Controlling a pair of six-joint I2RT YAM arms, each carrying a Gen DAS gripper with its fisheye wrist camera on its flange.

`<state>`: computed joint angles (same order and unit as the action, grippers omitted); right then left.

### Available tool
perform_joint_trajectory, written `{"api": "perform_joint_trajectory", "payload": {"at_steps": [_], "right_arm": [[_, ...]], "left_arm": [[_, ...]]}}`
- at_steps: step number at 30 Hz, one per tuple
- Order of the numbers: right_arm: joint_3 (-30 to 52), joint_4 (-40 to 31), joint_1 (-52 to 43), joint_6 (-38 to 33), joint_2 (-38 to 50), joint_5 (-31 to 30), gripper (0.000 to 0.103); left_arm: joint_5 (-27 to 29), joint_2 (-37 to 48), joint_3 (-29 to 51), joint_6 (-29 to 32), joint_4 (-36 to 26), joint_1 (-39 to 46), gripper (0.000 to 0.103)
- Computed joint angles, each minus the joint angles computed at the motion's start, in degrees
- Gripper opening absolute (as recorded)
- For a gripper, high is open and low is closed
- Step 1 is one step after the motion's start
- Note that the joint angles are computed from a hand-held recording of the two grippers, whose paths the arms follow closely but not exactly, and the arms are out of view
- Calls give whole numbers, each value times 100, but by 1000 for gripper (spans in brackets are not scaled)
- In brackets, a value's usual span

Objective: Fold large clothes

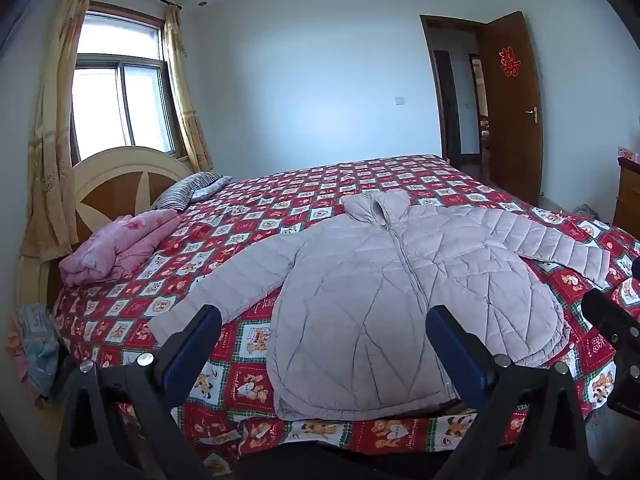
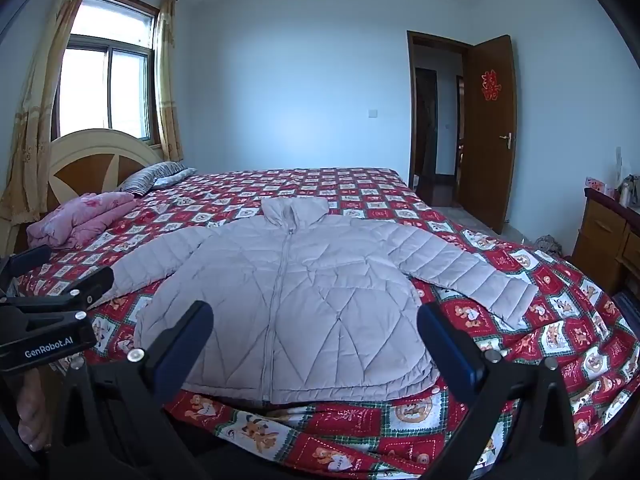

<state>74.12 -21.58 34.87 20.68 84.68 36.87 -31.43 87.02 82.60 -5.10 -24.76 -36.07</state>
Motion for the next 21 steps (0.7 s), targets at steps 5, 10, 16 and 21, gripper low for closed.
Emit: {"api": "perform_joint_trajectory", "payload": {"at_steps": [5, 10, 16, 21], "right_arm": [[-34, 42, -10, 20, -23, -15, 103], [-49, 55, -43, 19, -20, -88, 103], [-141, 76, -60, 47, -90, -130, 103], [-70, 40, -34, 79, -32, -115, 103]], "left_arm": [[-54, 49, 91, -54, -52, -111, 102], [27, -3, 56, -100, -66, -59, 102], [138, 0, 36, -112, -96, 36, 102], [185, 7, 33, -113, -74, 93, 102]]}}
